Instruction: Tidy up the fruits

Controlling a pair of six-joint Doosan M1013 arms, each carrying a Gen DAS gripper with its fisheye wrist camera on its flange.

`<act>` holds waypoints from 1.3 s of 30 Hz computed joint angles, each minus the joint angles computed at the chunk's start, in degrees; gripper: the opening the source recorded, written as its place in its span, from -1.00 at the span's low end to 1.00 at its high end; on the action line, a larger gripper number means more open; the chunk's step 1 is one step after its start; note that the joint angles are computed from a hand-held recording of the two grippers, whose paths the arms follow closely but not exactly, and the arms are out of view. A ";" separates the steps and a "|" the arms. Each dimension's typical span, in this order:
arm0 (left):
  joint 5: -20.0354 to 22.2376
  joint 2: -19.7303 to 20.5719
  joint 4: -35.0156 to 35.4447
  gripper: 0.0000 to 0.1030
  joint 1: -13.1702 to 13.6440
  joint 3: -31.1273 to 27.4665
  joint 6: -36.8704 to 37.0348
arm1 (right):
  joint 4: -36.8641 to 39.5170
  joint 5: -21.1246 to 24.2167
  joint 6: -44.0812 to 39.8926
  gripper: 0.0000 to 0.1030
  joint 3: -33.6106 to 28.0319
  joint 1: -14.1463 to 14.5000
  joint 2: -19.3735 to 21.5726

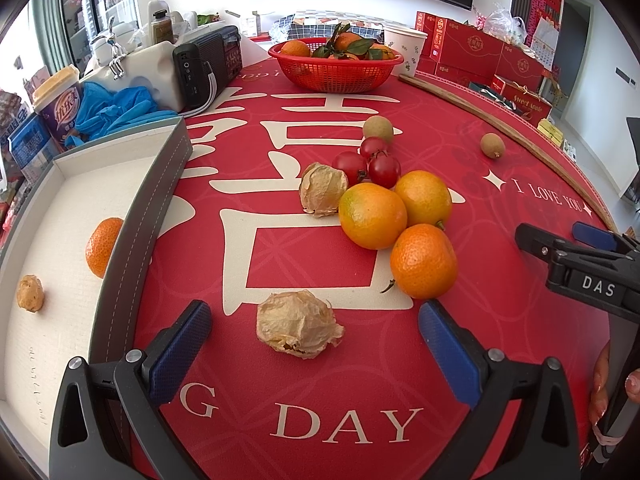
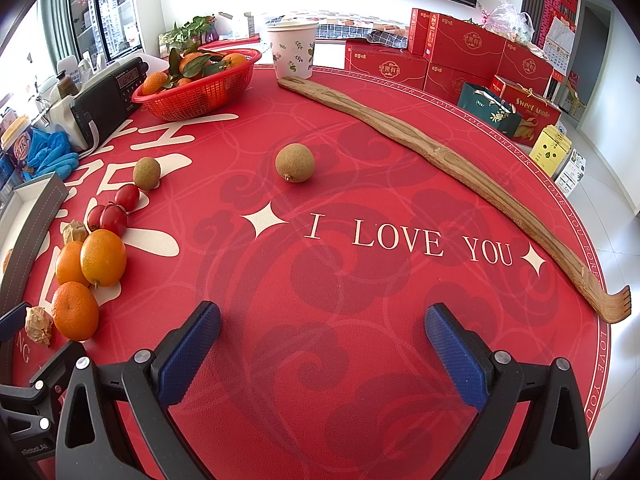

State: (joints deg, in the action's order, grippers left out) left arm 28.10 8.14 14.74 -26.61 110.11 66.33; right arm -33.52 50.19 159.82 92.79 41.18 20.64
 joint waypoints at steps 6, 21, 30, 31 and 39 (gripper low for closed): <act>0.00 -0.01 0.05 1.00 -0.02 0.01 -0.05 | -0.05 -0.03 0.06 0.99 0.04 0.02 -0.02; 0.32 0.71 0.78 1.00 -0.38 -0.83 -0.96 | 4.74 0.18 -6.57 0.99 -2.34 -1.73 1.07; -0.33 -2.07 2.84 0.91 0.65 1.58 -3.98 | 8.05 0.60 -12.45 0.99 -7.85 -5.28 4.86; -0.18 -2.25 6.25 0.90 0.16 1.83 -6.38 | 7.53 0.16 -12.47 0.99 -8.14 -5.40 5.16; 1.04 -1.05 3.34 0.06 -0.38 0.32 -4.56 | 3.24 -3.07 -11.35 -0.08 -8.17 -4.93 5.33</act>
State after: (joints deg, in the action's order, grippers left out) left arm 29.14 7.10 18.08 -26.99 110.43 61.77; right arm -30.28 47.12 148.47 84.61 36.26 25.98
